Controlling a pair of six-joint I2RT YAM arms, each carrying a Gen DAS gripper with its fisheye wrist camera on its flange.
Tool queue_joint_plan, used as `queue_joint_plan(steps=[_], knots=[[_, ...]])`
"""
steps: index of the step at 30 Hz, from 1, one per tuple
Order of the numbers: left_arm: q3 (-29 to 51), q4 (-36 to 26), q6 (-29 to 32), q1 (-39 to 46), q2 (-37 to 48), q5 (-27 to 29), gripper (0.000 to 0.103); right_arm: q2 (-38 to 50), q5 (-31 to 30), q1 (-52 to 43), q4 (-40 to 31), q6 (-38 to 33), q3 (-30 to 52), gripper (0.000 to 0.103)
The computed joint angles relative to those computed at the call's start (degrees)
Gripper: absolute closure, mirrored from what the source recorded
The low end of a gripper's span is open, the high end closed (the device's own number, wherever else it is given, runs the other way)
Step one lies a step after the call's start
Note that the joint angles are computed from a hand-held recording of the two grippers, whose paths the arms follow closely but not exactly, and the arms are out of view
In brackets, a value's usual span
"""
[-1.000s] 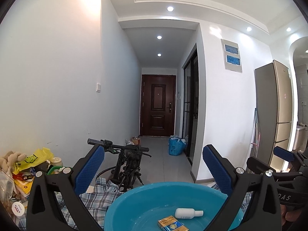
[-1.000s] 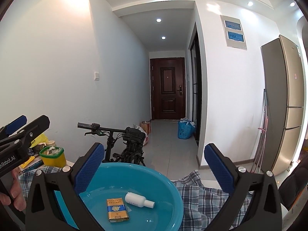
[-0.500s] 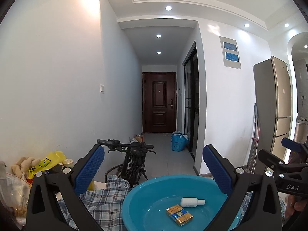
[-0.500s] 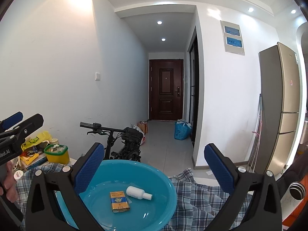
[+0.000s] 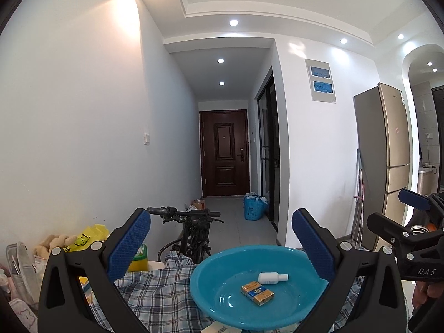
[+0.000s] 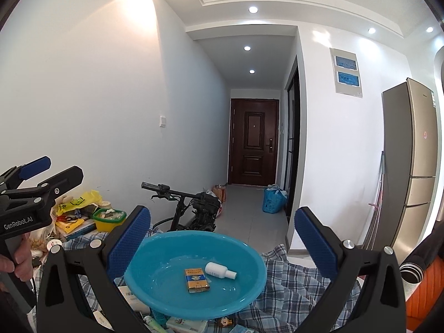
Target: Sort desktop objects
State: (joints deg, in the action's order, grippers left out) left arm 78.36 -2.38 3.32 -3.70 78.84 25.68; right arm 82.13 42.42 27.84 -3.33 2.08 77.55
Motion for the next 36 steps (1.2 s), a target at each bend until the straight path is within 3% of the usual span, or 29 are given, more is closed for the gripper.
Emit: queue_joint_plan(steps=[14, 25, 36], knots=[[-6.8, -4.9, -0.5, 4.4, -9.0, 7.8, 0.000, -7.1, 6.9, 8.6, 2.5, 1.3, -7.8, 0.000], [-10.3, -4.3, -2.0, 7.1, -12.4, 11.0, 0.000, -9.4, 11.1, 11.9, 4.3, 3.1, -11.9, 0.000], [-16.1, -6.7, 0.1, 8.3, -14.8, 13.6, 0.000, -9.4, 10.5, 12.0, -0.8, 10.9, -14.8, 0.000]])
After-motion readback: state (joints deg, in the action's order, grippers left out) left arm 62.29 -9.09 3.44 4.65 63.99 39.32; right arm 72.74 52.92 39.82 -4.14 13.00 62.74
